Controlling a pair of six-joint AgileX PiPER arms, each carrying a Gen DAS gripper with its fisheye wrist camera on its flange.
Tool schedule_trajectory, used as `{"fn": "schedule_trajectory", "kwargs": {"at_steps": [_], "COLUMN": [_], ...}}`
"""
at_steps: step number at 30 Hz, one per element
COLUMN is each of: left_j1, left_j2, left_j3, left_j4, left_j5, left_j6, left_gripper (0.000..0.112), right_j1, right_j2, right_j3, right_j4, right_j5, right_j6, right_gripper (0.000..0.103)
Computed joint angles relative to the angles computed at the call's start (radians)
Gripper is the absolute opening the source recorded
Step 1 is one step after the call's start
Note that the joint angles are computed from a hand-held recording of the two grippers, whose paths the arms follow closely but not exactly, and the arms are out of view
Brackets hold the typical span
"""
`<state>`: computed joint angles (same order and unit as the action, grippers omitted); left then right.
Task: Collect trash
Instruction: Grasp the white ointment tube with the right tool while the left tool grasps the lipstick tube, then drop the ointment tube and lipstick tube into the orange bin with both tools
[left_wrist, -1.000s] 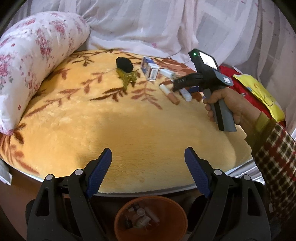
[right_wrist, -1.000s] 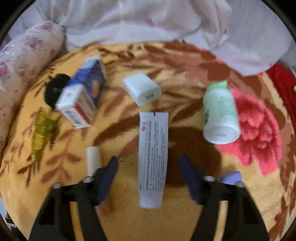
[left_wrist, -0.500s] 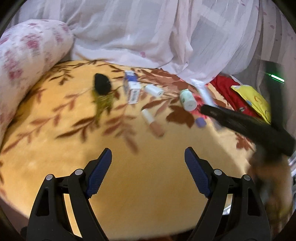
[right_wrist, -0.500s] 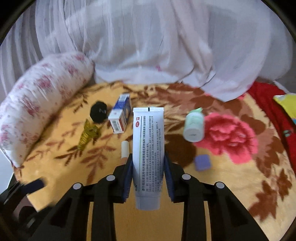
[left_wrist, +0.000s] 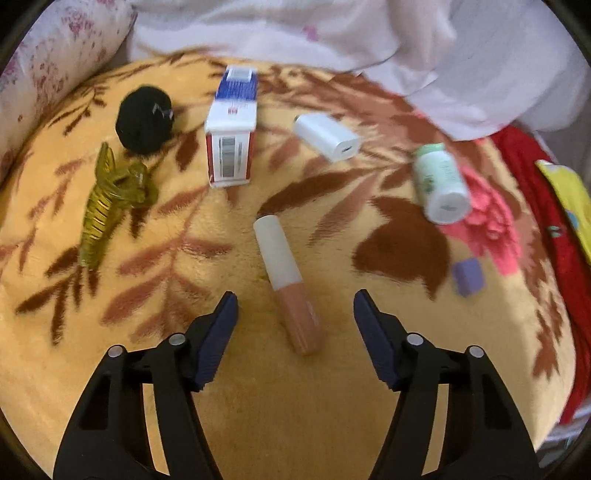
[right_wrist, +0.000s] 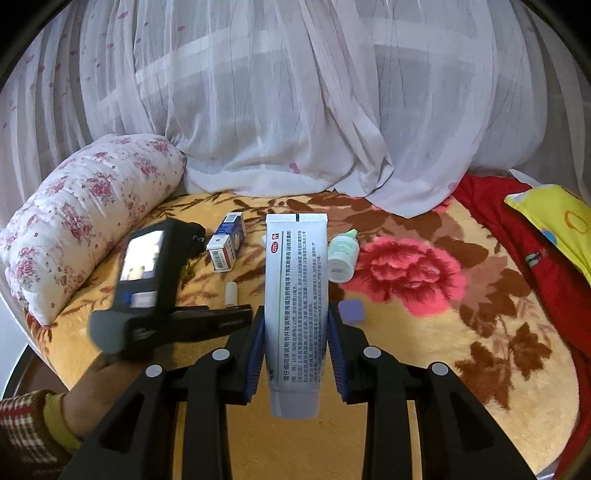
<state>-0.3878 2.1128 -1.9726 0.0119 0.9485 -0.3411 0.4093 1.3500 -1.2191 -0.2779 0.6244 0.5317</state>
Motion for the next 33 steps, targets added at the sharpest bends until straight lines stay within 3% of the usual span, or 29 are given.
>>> {"fn": "schedule_trajectory", "kwargs": {"at_steps": [1, 2, 3, 5, 12, 18, 25, 33], "left_j1": [-0.008, -0.01, -0.005, -0.004, -0.016, 0.003, 0.029, 0.112], "left_j2": [0.026, 0.037, 0.033, 0.004, -0.233, -0.494, -0.781, -1.021], "left_j3": [-0.034, -0.048, -0.04, 0.01, 0.347, 0.656, 0.946, 1.186], "left_j4": [0.028, 0.04, 0.022, 0.014, 0.087, 0.11, 0.053, -0.111], "left_j5": [0.024, 0.03, 0.018, -0.019, -0.193, -0.268, -0.255, -0.138], "left_j6": [-0.017, -0.02, -0.004, 0.011, 0.022, 0.055, 0.184, 0.43], "left_gripper": [0.047, 0.028, 0.021, 0.019, 0.018, 0.018, 0.018, 0.018], "right_j1": [0.0, 0.001, 0.002, 0.003, 0.057, 0.199, 0.418, 0.644], "right_j2": [-0.004, -0.006, -0.008, -0.014, -0.031, -0.061, -0.085, -0.101], "right_j3": [0.006, 0.012, 0.015, 0.025, 0.038, 0.049, 0.078, 0.169], "right_j4": [0.003, 0.0, 0.003, 0.013, -0.022, -0.105, -0.171, -0.135], "right_j5": [-0.006, -0.01, -0.013, -0.02, -0.002, 0.054, 0.135, 0.216], "right_j6": [-0.001, 0.003, 0.001, -0.002, 0.045, 0.15, 0.288, 0.378], "right_gripper": [0.031, 0.031, 0.031, 0.031, 0.031, 0.031, 0.031, 0.031]}}
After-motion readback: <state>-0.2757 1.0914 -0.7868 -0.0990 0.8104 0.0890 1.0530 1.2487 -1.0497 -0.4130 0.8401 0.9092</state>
